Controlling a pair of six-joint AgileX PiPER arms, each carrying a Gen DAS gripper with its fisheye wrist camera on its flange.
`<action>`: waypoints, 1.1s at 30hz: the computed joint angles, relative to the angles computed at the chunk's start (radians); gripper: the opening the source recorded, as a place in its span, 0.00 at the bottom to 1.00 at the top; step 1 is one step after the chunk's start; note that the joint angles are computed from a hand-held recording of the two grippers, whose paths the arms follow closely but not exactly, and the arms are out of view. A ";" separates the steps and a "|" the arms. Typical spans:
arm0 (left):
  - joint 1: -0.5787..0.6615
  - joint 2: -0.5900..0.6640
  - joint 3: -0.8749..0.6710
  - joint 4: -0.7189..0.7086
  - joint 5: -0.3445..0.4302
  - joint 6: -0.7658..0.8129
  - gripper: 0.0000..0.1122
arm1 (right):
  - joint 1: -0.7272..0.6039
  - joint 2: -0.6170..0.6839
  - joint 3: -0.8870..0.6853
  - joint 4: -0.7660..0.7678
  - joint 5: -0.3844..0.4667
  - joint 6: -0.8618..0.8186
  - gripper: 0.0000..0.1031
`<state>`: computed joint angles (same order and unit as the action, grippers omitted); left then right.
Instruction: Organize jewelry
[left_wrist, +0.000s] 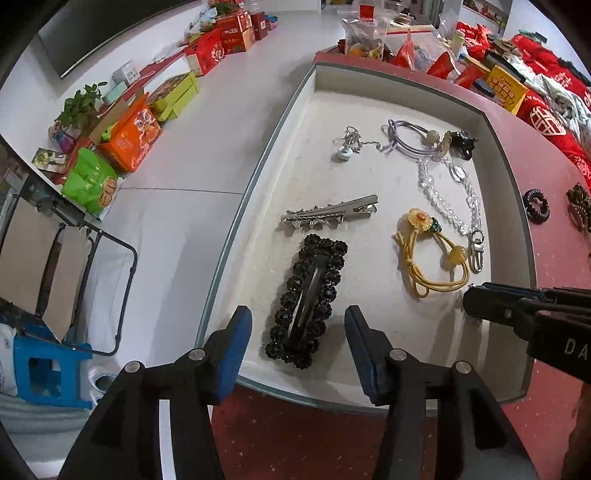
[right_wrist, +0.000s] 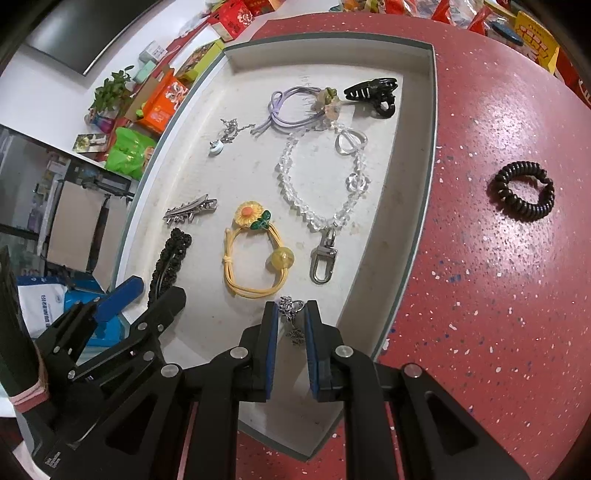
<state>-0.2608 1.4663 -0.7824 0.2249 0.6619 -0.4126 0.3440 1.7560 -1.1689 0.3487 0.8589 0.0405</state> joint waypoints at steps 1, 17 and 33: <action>0.000 -0.003 0.000 -0.001 0.002 0.004 0.48 | -0.007 0.002 -0.002 0.014 0.004 -0.010 0.16; -0.082 -0.135 -0.034 0.033 0.148 -0.101 0.87 | -0.082 -0.180 0.039 0.014 0.084 0.014 0.47; -0.118 -0.303 -0.097 -0.067 0.420 -0.070 0.92 | -0.027 -0.358 0.015 -0.155 0.245 0.187 0.57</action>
